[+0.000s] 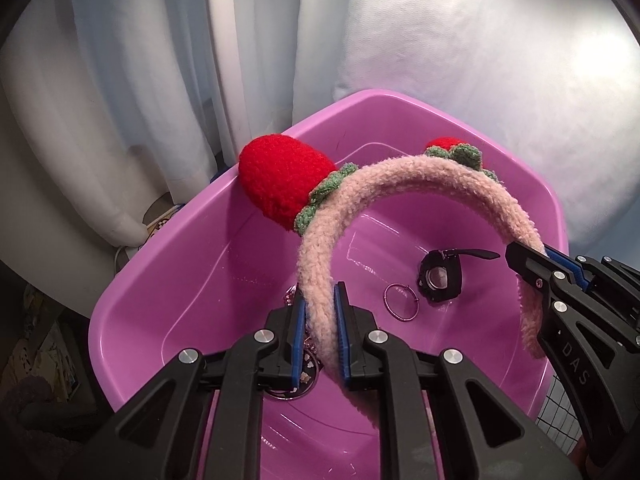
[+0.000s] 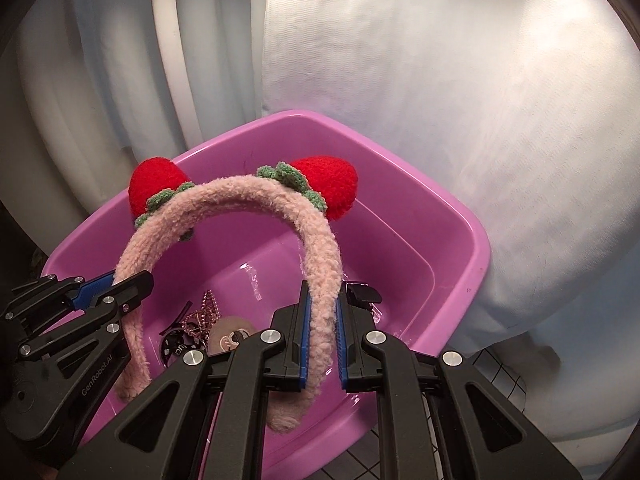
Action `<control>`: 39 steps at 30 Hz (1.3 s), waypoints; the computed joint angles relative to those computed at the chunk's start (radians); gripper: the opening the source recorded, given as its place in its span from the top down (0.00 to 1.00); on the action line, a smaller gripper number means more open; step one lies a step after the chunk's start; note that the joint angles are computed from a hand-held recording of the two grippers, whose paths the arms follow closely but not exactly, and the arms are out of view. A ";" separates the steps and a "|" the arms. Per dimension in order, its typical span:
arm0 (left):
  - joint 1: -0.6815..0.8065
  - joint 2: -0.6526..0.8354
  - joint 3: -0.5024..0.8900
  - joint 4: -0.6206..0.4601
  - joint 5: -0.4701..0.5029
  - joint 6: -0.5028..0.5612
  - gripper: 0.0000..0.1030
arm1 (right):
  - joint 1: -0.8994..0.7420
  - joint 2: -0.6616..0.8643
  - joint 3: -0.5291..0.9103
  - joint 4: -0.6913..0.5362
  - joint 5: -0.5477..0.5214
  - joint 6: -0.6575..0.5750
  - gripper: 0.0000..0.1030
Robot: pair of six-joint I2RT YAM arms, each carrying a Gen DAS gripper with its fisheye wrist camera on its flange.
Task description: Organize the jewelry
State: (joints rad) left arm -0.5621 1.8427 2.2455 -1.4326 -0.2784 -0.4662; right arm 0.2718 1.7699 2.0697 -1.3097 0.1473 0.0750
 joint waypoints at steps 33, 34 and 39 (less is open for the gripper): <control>0.009 -0.029 0.013 -0.097 -0.075 -0.090 0.10 | 0.044 -0.074 -0.030 0.017 0.090 0.037 0.41; 0.007 -0.031 0.012 -0.100 -0.077 -0.091 0.10 | 0.045 -0.075 -0.031 0.015 0.090 0.038 0.41; 0.006 -0.032 0.021 -0.107 -0.075 -0.094 0.10 | 0.049 -0.082 -0.034 0.015 0.092 0.042 0.41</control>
